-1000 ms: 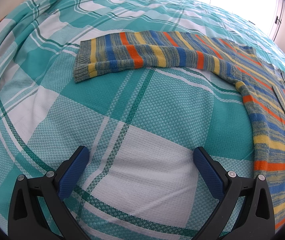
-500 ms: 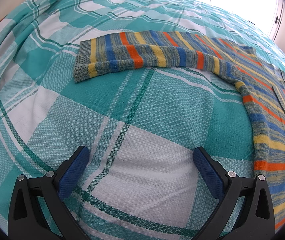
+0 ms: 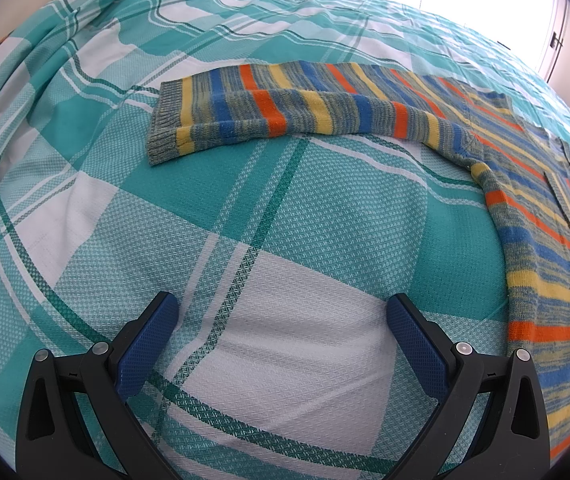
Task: Fold small clothes
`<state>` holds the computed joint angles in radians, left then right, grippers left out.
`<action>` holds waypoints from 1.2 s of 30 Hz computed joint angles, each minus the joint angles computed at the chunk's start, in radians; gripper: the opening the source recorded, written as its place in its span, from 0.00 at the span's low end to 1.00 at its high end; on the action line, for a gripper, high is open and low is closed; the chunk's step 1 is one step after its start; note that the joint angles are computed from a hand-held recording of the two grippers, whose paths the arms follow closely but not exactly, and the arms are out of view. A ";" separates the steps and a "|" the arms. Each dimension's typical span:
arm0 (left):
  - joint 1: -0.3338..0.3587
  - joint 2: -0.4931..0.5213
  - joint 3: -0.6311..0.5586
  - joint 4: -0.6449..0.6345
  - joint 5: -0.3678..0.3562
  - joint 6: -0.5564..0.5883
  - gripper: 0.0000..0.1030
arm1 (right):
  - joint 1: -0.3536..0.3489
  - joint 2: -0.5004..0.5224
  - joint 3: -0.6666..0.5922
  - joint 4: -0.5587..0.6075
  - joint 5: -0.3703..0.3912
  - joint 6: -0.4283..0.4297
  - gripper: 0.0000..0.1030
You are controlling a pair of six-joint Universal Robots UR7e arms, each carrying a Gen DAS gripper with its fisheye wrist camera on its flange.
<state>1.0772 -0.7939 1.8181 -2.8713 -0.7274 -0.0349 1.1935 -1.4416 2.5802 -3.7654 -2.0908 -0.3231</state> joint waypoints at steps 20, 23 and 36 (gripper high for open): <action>-0.001 0.007 0.004 -0.039 0.005 0.012 1.00 | 0.001 0.017 -0.005 -0.015 -0.002 -0.018 0.89; -0.003 0.009 0.004 -0.039 0.009 0.011 1.00 | 0.002 0.021 -0.008 -0.016 -0.005 -0.021 0.89; 0.055 -0.161 -0.099 0.267 -0.336 -0.225 0.97 | 0.002 0.024 -0.010 -0.015 -0.004 -0.023 0.91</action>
